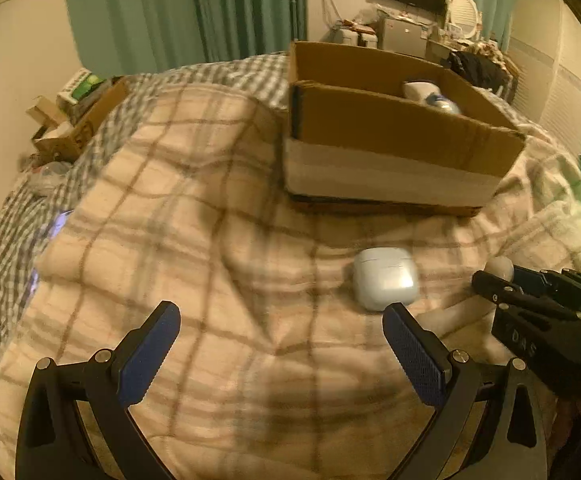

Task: Organize objects
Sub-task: 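Grasp the white tube with the right gripper while the left grasps the earbud case, then place tube and earbud case into the box and open both grippers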

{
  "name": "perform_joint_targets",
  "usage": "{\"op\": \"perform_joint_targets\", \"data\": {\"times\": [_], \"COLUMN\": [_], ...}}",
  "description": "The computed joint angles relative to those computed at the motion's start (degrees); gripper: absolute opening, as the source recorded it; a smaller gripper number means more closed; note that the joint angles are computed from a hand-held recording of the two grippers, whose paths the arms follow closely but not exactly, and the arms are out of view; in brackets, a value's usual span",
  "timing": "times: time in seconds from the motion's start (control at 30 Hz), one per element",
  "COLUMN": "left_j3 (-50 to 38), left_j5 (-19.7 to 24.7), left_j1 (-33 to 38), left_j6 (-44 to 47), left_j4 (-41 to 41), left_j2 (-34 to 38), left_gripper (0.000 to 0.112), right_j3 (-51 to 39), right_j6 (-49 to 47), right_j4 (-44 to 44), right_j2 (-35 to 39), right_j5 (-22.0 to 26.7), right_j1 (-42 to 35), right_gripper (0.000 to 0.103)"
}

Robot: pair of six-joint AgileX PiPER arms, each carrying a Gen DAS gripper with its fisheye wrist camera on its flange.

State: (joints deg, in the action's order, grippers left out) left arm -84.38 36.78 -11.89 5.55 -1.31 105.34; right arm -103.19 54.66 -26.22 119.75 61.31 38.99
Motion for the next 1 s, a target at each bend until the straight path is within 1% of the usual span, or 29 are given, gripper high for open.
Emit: {"op": "perform_joint_targets", "data": {"times": [0.1, 0.17, 0.2, 0.23, 0.27, 0.3, 0.4, 0.5, 0.53, 0.57, 0.6, 0.63, 0.67, 0.73, 0.87, 0.93, 1.0], "left_j3": [-1.9, -4.2, -5.8, -7.2, -8.3, -10.0, -13.3, -17.2, -18.7, -19.8, -21.3, -22.1, -22.2, -19.1, -14.4, -11.9, -10.3], "left_j5": [0.4, 1.9, 3.2, 4.1, 4.6, 5.5, 7.3, 9.5, 10.1, 10.6, 11.4, 12.1, 12.2, 9.8, 8.6, 8.3, 8.4], "left_j1": [-1.9, -2.7, -2.9, -3.0, -3.3, -3.9, -5.3, -6.2, -6.4, -6.6, -7.0, -7.1, -7.2, -7.6, -7.1, -6.6, -6.0], "left_j6": [-1.1, -2.1, -1.9, -1.1, -0.6, -0.4, 0.0, 0.4, 0.8, 1.0, 1.2, 1.6, 2.2, 1.9, 1.8, 1.4, 1.3], "left_j4": [2.0, 2.5, 1.6, 0.0, -1.0, -0.9, 0.2, 0.2, -0.1, 0.0, 0.1, -0.1, -0.4, 0.5, 0.0, 0.0, -0.5], "left_j2": [1.2, 2.9, 4.0, 5.1, 6.1, 7.5, 10.8, 14.5, 15.8, 16.8, 18.2, 19.0, 19.2, 17.3, 13.1, 10.3, 7.7], "left_gripper": [0.103, 0.103, 0.103, 0.103, 0.103, 0.103, 0.103, 0.1, 0.094, 0.082, 0.073, 0.057, 0.054, 0.053, 0.053, 0.053, 0.053], "right_j3": [1.6, 2.6, 2.7, 0.6, 0.3, -0.1, 3.3, 2.9, 4.0, 3.9, 3.3, 2.9, 2.9, 3.9, 5.0, 4.4, 2.7], "right_j6": [1.6, 2.8, 3.5, 3.7, 4.0, 4.3, 6.3, 5.5, 5.1, 4.9, 4.5, 3.8, 3.6, 3.6, 3.7, 3.8, 3.5], "right_j4": [-2.8, -5.5, -7.5, -9.0, -10.1, -10.7, -10.1, -9.0, -8.4, -7.9, -7.5, -7.2, -7.2, -7.5, -7.5, -8.5, -9.9], "right_j2": [-2.9, -5.0, -5.7, -4.7, -4.8, -4.9, -7.5, -6.7, -7.3, -6.9, -6.5, -6.2, -6.1, -6.7, -8.2, -9.1, -9.7], "right_j5": [-0.3, 0.2, 1.2, 2.7, 3.7, 4.4, 1.0, -0.3, -1.3, -1.9, -2.1, -2.6, -3.1, -4.3, -5.4, -4.9, -2.9], "right_j1": [0.8, 0.8, 0.9, 1.0, 0.9, 0.7, -2.2, -3.9, -4.4, -4.5, -4.5, -4.5, -4.5, -4.3, -3.7, -2.7, -1.2], "right_gripper": [0.031, 0.031, 0.031, 0.031, 0.031, 0.031, 0.031, 0.031, 0.031, 0.031, 0.031, 0.031, 0.031, 0.031, 0.031, 0.031, 0.031]}}
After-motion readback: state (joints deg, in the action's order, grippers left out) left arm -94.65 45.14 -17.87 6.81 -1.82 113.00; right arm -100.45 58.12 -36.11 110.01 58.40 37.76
